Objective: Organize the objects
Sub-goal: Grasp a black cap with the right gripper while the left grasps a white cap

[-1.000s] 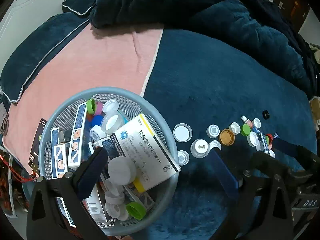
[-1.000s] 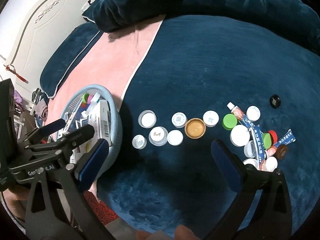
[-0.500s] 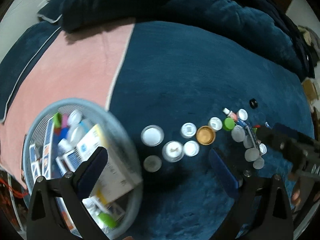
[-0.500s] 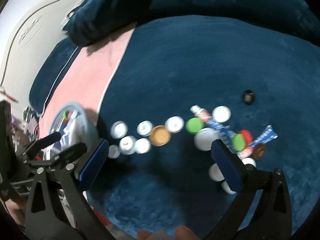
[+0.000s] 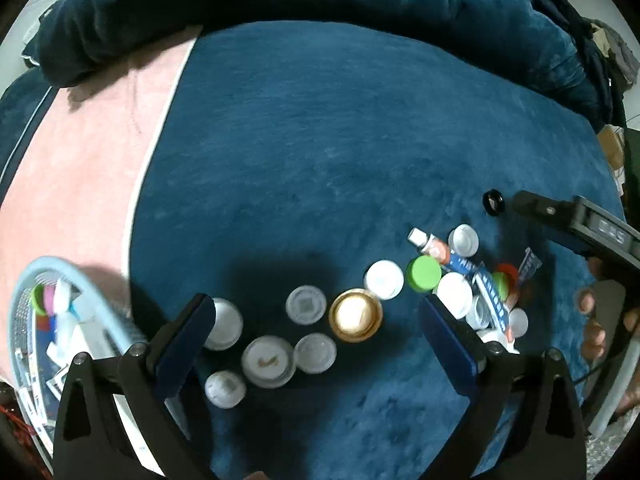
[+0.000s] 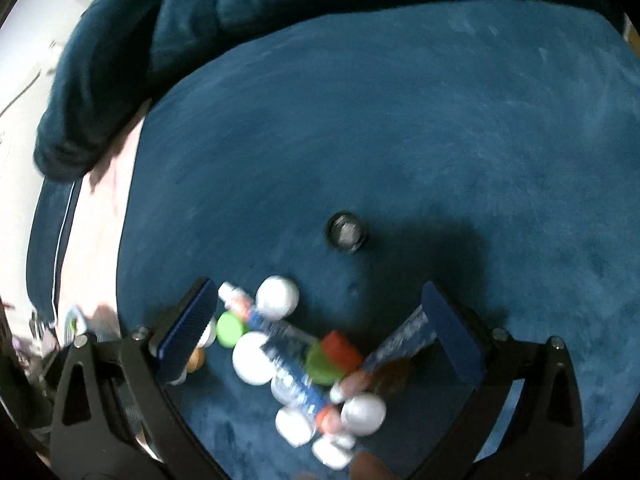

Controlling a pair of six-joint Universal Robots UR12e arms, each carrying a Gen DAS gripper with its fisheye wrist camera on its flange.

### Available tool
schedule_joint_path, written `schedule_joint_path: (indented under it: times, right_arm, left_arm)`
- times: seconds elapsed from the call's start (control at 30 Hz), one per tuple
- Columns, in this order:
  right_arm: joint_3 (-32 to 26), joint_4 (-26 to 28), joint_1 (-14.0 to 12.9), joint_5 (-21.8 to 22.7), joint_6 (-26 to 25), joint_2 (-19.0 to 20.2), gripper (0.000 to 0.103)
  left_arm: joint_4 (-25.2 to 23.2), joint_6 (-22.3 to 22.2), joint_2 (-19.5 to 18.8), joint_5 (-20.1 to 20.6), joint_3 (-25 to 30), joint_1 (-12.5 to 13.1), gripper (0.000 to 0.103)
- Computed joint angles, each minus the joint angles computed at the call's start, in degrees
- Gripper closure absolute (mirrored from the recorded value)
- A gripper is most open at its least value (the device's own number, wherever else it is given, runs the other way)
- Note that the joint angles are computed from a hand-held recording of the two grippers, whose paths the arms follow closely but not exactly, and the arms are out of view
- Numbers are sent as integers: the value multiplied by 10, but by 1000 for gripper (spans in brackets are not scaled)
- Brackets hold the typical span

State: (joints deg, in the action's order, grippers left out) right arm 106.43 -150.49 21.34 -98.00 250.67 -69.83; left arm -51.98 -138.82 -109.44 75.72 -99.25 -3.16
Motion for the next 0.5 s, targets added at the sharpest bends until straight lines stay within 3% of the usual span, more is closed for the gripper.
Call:
schedule_joint_path:
  times: [0.07, 0.13, 0.27, 0.4, 0.5]
  right_arm:
    - [1, 0, -7, 4, 5, 6, 5]
    - [0, 4, -12, 7, 4, 10, 22]
    - [-13, 15, -15, 9, -15, 25, 32]
    - [-26, 37, -16, 15, -32, 37, 71]
    - [-25, 32, -14, 8, -28, 38, 72]
  left_arm:
    - [4, -2, -3, 2, 0, -5, 1]
    - [10, -2, -7, 6, 0, -9, 1]
    - [21, 2, -10, 8, -4, -13, 1]
    - [36, 16, -9, 8, -10, -16, 1]
    - [43, 30, -7, -1, -14, -17, 1]
